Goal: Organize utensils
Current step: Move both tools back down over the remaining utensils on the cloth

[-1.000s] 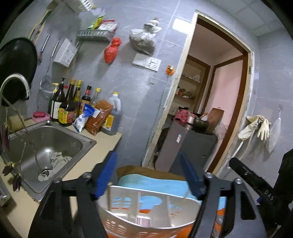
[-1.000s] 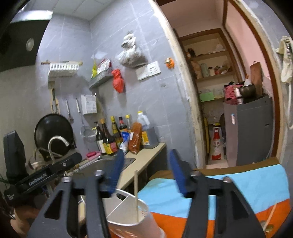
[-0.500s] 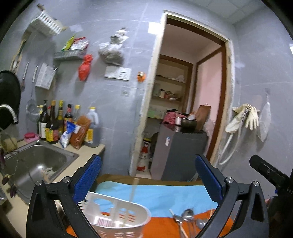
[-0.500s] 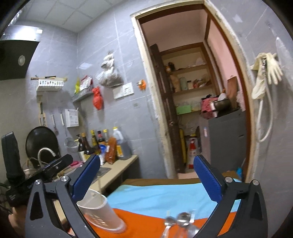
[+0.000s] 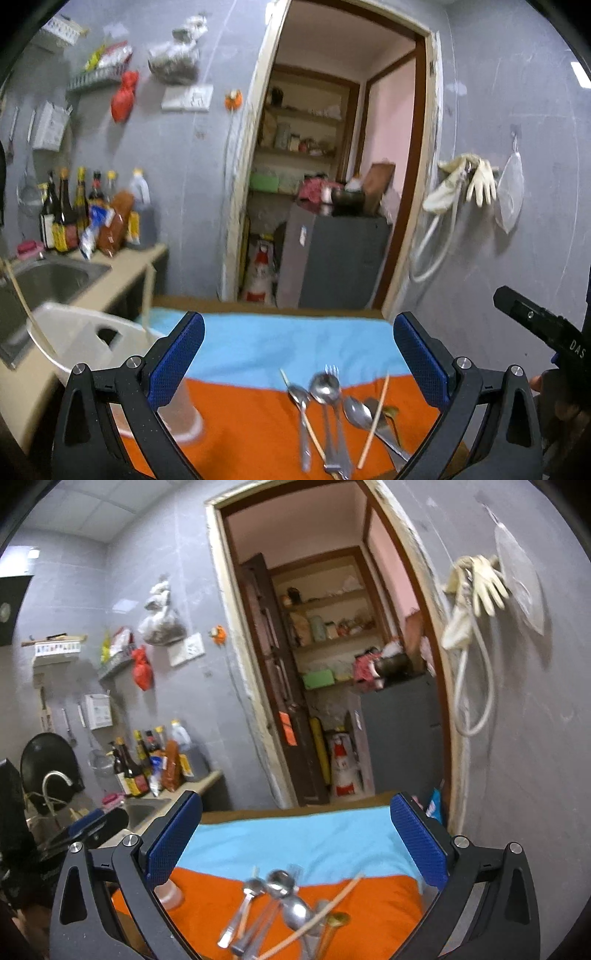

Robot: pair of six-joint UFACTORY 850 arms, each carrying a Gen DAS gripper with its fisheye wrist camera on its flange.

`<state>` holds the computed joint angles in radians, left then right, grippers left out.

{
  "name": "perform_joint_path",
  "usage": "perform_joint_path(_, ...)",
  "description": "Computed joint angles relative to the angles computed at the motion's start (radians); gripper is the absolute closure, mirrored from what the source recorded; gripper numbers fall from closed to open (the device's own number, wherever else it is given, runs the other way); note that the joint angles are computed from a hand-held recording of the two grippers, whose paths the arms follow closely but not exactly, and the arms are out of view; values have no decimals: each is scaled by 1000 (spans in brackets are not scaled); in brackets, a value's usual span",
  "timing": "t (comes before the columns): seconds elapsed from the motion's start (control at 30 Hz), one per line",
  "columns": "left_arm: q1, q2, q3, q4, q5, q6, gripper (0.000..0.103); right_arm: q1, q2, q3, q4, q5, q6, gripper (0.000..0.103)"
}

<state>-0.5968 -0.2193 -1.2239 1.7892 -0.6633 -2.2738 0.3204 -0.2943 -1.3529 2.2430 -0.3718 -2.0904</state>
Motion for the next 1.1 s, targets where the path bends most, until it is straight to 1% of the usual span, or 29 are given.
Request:
perform_joint_path(0.1,1,-42,-28,-47,35,31,3,-21,-19,-2,-84,10,90,0)
perform_joint_path(0.13,3,-61,-45,-82,44,63,3,-26,-25,-3,-104,12,111,0)
perform_joint_path(0.2,9,-89,-70,-145,73,114,3,-34,-51,-22,-192,30,203,0)
perform_joint_path(0.27,17,-118,-92,-196,92,151,3,-41,-81,-46,-310,42,338,0)
perform_joint_path(0.33,28,-157,-130,-303,114,257,3,-43,-113,-74,-449,55,487,0)
perform_joint_path(0.43,42,-204,-173,-440,128,405,3,-49,-157,-112,-605,36,667,1)
perform_joint_path(0.5,50,-227,-189,-508,139,479,3,-50,-196,-152,-744,17,813,4)
perform_joint_path(0.57,58,-247,-202,-557,154,532,3,-48,-226,-186,-859,5,921,14)
perform_joint_path(0.6,63,-257,-209,-584,159,560,4,-48,-240,-203,-910,-6,969,17)
perform_joint_path(0.63,69,-264,-215,-607,166,584,6,-47,-255,-221,-959,-17,1016,20)
perform_joint_path(0.7,81,-277,-222,-659,184,639,17,-46,-282,-252,-1038,-39,1094,27)
perform_joint_path(0.73,88,-281,-225,-685,196,667,26,-43,-295,-268,-1080,-47,1134,32)
perform_joint_path(0.77,94,-286,-231,-722,202,704,33,-40,-309,-287,-1127,-56,1178,35)
perform_joint_path(0.8,103,-295,-238,-772,212,753,37,-39,-319,-298,-1149,-65,1198,37)
perform_joint_path(0.87,112,-303,-249,-833,226,814,48,-37,-340,-325,-1205,-85,1252,45)
perform_joint_path(0.9,117,-309,-253,-869,235,852,50,-37,-349,-336,-1222,-96,1268,48)
perform_joint_path(0.97,122,-316,-261,-921,249,906,60,-37,-370,-362,-1254,-126,1308,54)
perform_joint_path(1.0,127,-321,-267,-963,257,949,62,-38,-381,-377,-1274,-142,1331,55)
perform_joint_path(1.03,130,-324,-270,-997,263,984,67,-38,-392,-393,-1304,-158,1362,58)
perform_joint_path(1.07,133,-326,-271,-1021,270,1008,71,-38,-404,-409,-1332,-175,1394,61)
perform_joint_path(1.1,138,-327,-270,-1056,280,1039,71,-38,-414,-423,-1351,-191,1416,62)
